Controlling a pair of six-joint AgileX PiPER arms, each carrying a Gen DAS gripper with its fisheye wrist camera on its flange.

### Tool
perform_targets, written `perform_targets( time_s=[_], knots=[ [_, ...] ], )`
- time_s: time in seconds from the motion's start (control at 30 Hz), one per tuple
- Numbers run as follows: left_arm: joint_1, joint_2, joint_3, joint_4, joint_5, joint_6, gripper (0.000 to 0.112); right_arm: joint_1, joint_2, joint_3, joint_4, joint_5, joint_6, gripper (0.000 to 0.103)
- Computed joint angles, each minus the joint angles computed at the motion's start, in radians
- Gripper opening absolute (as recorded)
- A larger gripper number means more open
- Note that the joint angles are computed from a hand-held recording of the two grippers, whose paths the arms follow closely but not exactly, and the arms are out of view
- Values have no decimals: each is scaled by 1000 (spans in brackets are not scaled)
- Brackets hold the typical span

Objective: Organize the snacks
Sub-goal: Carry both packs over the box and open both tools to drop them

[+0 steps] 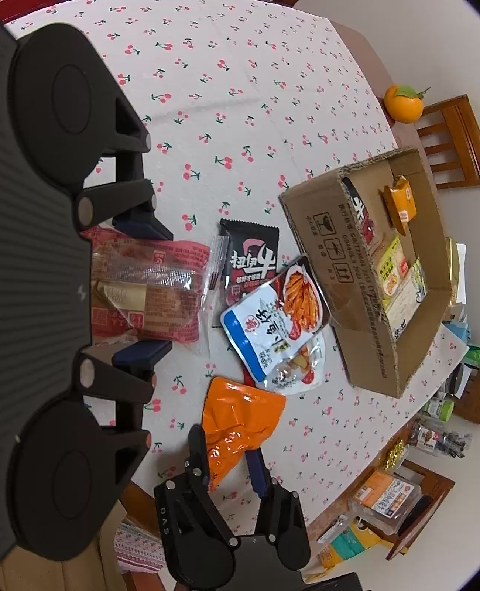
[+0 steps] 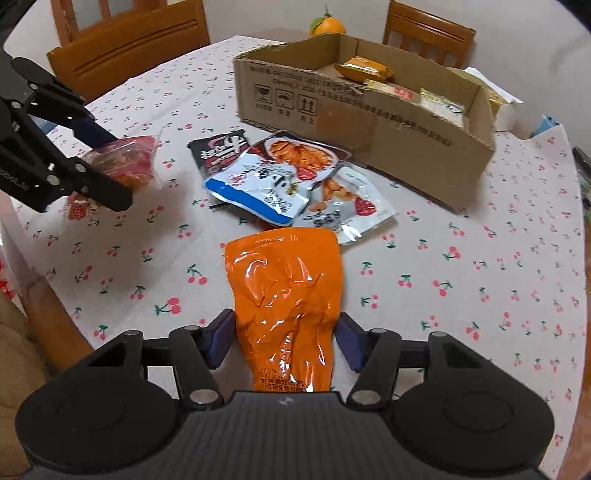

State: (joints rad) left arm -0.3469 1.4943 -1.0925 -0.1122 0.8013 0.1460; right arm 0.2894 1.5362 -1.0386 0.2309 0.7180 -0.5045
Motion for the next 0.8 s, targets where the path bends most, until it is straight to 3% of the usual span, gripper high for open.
perform_targets(
  time_s=[0.43, 0.8],
  knots=[
    [0, 21, -137, -16, 81, -7, 55, -77, 19, -200, 66, 176, 14, 64],
    [28, 151, -395, -24, 112, 8, 55, -107, 157, -504, 79, 289, 36, 64]
  ],
)
